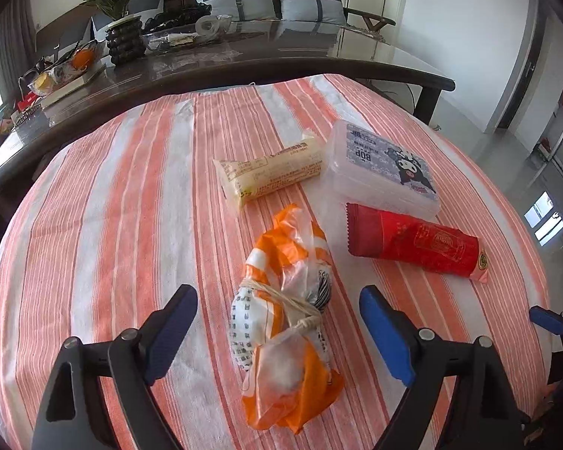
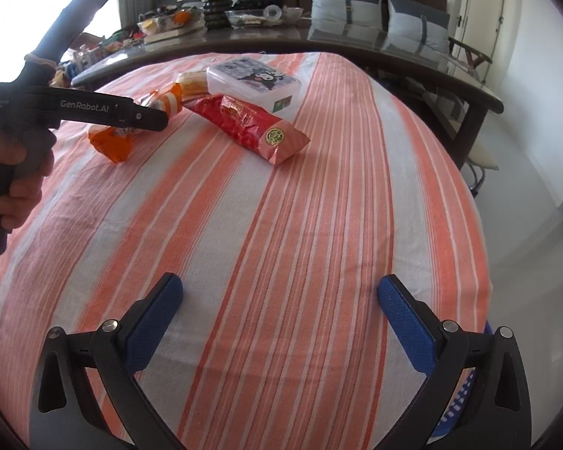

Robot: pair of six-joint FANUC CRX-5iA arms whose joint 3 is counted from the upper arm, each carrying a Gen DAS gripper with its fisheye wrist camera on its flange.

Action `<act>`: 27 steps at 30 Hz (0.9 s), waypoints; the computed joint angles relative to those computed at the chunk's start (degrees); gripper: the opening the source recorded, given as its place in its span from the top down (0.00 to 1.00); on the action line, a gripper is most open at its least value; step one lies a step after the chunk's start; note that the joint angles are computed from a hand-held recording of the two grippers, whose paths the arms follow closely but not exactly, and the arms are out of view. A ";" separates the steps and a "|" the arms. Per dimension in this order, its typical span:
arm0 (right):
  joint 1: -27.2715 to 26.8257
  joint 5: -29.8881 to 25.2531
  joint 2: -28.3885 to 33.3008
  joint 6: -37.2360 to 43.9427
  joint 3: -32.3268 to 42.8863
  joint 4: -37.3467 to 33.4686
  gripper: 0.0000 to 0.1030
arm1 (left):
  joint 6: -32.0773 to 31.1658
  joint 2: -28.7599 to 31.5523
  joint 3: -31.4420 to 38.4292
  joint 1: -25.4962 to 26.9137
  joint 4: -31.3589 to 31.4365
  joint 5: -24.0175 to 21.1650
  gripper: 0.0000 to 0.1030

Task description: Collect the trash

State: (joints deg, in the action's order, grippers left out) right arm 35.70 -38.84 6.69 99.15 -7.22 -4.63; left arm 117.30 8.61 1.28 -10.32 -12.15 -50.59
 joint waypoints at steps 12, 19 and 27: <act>0.07 0.04 -0.04 -0.09 -0.06 0.06 0.00 | 8.16 -12.20 -9.17 -1.05 -4.51 -2.81 0.54; 0.06 0.05 -0.05 -0.08 -0.08 0.04 0.00 | 12.87 -15.44 -12.97 -4.80 -8.17 -4.35 0.46; 0.05 0.33 -0.33 -0.70 -0.49 0.49 0.00 | 18.53 -15.36 -14.12 -7.16 -12.48 -4.14 0.27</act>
